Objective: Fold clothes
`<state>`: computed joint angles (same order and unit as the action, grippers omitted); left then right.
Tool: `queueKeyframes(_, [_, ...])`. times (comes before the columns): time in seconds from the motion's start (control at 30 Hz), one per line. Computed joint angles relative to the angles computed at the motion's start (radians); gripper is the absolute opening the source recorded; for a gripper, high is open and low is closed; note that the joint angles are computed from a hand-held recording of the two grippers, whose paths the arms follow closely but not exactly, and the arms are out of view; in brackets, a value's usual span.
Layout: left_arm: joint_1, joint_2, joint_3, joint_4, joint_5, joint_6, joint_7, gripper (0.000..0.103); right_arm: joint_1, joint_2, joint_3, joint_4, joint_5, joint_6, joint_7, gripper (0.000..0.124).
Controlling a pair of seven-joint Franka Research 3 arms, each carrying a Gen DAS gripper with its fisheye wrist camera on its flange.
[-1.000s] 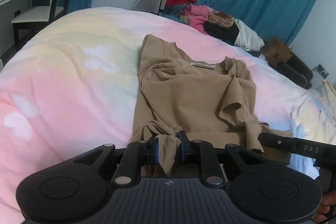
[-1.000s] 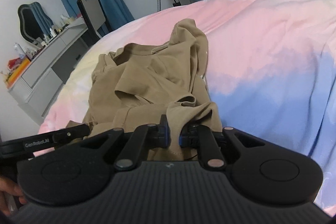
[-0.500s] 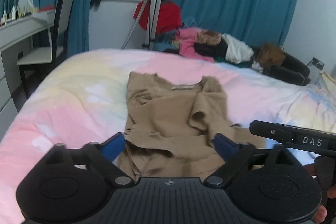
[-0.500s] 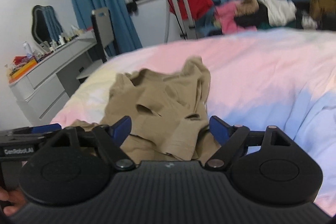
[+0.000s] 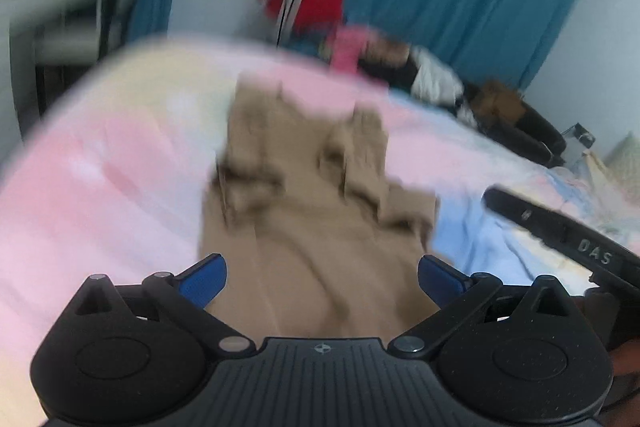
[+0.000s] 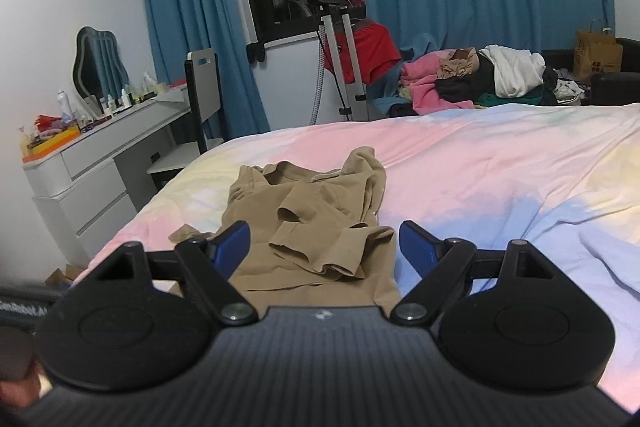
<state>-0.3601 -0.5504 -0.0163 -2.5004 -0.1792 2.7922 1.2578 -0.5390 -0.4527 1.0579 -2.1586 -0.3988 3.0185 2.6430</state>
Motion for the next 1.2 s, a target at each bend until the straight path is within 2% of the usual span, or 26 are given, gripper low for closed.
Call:
queueKeyframes(0.07, [-0.021, 0.024, 0.037, 0.024, -0.059, -0.077, -0.012, 0.103, -0.004, 0.006, 0.005, 0.003, 0.0, -0.008, 0.005, 0.083])
queueKeyframes(0.13, [0.0, 0.045, 0.031, 0.039, -0.085, -0.131, -0.035, 0.102, -0.001, 0.012, 0.004, 0.003, -0.001, -0.013, 0.011, 0.083])
queueKeyframes(0.23, [-0.011, 0.062, 0.062, 0.04, -0.19, -0.157, -0.019, 0.102, 0.006, 0.02, -0.001, 0.001, -0.009, -0.02, 0.024, 0.083])
queueKeyframes(0.33, [-0.088, 0.076, 0.163, 0.028, -0.451, -0.166, 0.068, 0.102, 0.012, 0.033, -0.004, 0.005, -0.023, -0.03, 0.042, 0.083])
queueKeyframes(0.4, [-0.109, 0.082, 0.196, 0.012, -0.591, -0.161, 0.102, 0.099, 0.022, 0.047, -0.01, 0.009, -0.037, -0.04, 0.055, 0.083])
queueKeyframes(0.57, [-0.069, 0.1, 0.142, -0.017, -0.733, -0.058, 0.112, 0.094, 0.048, 0.085, -0.023, 0.027, -0.091, -0.085, 0.091, 0.083])
queueKeyframes(0.67, [-0.036, 0.108, 0.099, -0.032, -0.786, 0.008, 0.095, 0.082, 0.072, 0.105, -0.04, 0.032, -0.121, -0.105, 0.113, 0.083])
queueKeyframes(0.77, [-0.017, 0.108, 0.073, -0.05, -0.807, 0.059, 0.067, 0.058, 0.102, 0.121, -0.065, 0.034, -0.146, -0.124, 0.136, 0.083])
queueKeyframes(0.83, [-0.004, 0.099, 0.057, -0.068, -0.786, 0.083, 0.031, 0.031, 0.119, 0.127, -0.077, 0.036, -0.167, -0.141, 0.154, 0.083])
queueKeyframes(0.9, [-0.019, 0.085, 0.069, -0.084, -0.786, 0.112, 0.031, 0.02, 0.138, 0.138, -0.092, 0.039, -0.188, -0.151, 0.169, 0.083])
queueKeyframes(0.93, [-0.029, 0.078, 0.075, -0.089, -0.783, 0.129, 0.036, 0.017, 0.148, 0.143, -0.101, 0.04, -0.198, -0.155, 0.176, 0.083])
queueKeyframes(1.1, [-0.111, 0.041, 0.116, -0.103, -0.739, 0.232, 0.067, 0.014, 0.197, 0.161, -0.143, 0.045, -0.26, -0.177, 0.217, 0.083])
queueKeyframes(1.17, [-0.163, 0.034, 0.148, -0.107, -0.733, 0.276, 0.085, 0.014, 0.231, 0.171, -0.18, 0.036, -0.262, -0.149, 0.241, 0.083])
queueKeyframes(1.2, [-0.178, 0.033, 0.159, -0.108, -0.724, 0.288, 0.083, 0.014, 0.272, 0.183, -0.224, 0.02, -0.233, -0.102, 0.244, 0.083])
